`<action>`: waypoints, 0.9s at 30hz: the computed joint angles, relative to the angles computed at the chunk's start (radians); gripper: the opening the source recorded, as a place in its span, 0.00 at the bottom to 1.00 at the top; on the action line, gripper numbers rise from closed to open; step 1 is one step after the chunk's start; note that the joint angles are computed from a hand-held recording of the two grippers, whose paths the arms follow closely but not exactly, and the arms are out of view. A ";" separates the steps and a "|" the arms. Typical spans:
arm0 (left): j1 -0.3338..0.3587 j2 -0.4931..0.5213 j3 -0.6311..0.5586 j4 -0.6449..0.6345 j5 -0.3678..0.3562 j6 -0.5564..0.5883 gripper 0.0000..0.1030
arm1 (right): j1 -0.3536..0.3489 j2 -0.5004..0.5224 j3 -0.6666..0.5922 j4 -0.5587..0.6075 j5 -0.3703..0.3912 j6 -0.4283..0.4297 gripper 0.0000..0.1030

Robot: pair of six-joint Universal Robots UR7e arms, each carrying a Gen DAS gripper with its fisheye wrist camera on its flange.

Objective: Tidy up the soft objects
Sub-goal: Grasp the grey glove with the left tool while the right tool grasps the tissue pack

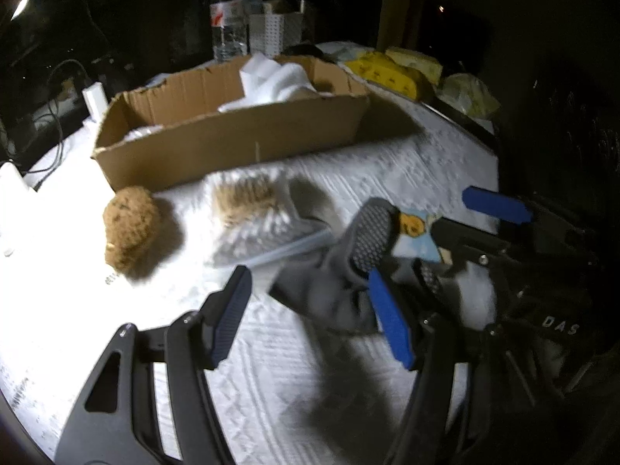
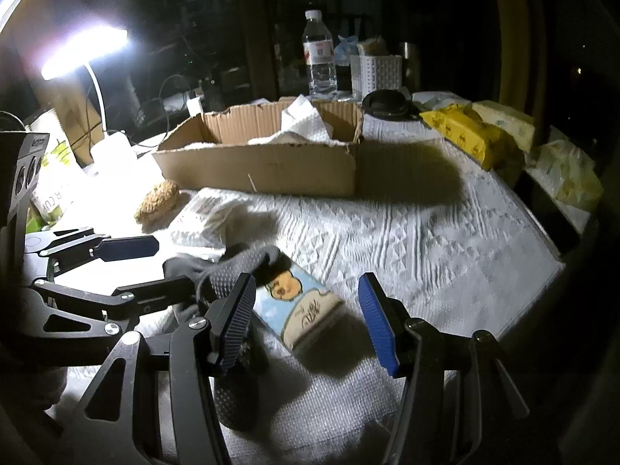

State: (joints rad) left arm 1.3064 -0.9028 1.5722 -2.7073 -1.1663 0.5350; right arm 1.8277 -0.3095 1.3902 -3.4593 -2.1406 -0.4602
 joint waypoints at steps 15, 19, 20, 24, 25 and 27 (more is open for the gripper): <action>-0.025 0.028 0.028 -0.013 0.020 -0.020 0.74 | -0.047 -0.043 0.083 -0.049 0.061 0.009 0.57; -0.031 0.041 0.028 -0.012 0.039 -0.015 0.74 | -0.055 -0.048 0.088 -0.051 0.065 0.008 0.57; -0.032 0.047 0.026 -0.004 0.045 -0.017 0.74 | -0.058 -0.050 0.092 -0.051 0.070 0.011 0.57; -0.036 0.056 0.035 -0.028 0.055 -0.004 0.74 | -0.062 -0.057 0.101 -0.057 0.081 0.007 0.57; -0.036 0.057 0.037 -0.034 0.055 0.001 0.74 | -0.063 -0.058 0.103 -0.058 0.082 0.006 0.57; -0.035 0.059 0.037 -0.042 0.049 0.008 0.74 | -0.063 -0.057 0.102 -0.057 0.081 0.008 0.57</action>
State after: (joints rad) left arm 1.2719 -0.8436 1.6094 -2.7488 -1.1168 0.5427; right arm 1.7651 -0.3670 1.4926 -3.5166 -2.0593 -0.4519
